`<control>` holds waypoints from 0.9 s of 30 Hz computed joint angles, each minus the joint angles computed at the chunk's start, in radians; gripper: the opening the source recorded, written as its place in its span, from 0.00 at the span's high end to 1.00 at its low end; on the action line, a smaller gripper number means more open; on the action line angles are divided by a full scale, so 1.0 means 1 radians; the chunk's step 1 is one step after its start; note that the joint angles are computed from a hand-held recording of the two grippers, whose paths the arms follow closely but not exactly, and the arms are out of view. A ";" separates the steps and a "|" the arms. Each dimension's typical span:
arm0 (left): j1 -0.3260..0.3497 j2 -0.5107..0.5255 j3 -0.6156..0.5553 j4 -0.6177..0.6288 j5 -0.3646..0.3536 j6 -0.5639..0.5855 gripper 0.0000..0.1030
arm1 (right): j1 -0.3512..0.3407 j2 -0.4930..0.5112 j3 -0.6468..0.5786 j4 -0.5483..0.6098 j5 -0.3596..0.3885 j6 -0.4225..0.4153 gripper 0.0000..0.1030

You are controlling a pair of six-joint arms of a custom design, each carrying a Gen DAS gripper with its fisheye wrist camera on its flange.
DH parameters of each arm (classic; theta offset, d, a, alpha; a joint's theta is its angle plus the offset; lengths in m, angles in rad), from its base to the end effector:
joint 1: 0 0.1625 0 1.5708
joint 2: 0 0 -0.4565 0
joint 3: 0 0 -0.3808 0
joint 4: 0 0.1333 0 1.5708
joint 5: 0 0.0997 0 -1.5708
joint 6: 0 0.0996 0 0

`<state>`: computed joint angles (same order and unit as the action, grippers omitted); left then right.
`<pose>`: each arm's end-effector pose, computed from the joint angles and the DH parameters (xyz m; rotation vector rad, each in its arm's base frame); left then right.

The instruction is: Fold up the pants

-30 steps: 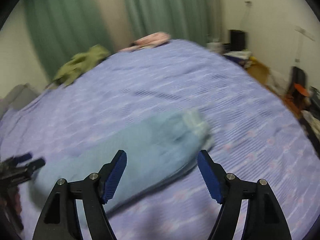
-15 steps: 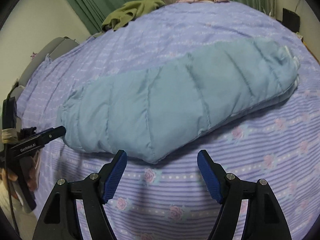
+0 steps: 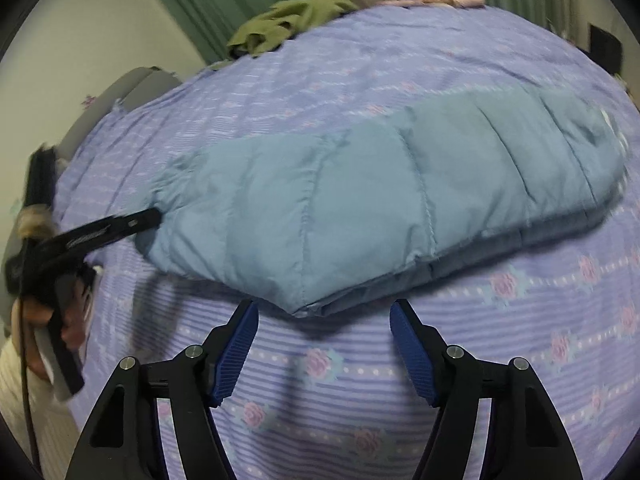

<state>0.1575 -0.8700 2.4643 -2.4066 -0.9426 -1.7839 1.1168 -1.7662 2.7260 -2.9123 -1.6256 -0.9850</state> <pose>-0.2685 -0.2369 0.0036 -0.1308 2.3106 -0.7707 0.0011 -0.2892 0.2433 0.7274 -2.7322 0.3598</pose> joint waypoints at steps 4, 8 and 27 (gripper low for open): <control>0.045 0.013 -0.004 -0.021 0.001 0.030 0.58 | 0.022 0.037 -0.034 0.091 0.005 -0.018 0.42; 0.062 0.006 -0.005 -0.023 0.004 0.044 0.58 | 0.056 0.074 -0.049 0.122 0.005 -0.052 0.42; 0.068 0.069 -0.072 0.141 -0.049 0.072 0.28 | 0.079 0.193 -0.020 -0.037 -0.135 -0.082 0.87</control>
<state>0.2252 -0.8013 2.3928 -2.2655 -0.9920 -1.7120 1.1957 -1.5728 2.7062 -2.9489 -1.7607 -1.0669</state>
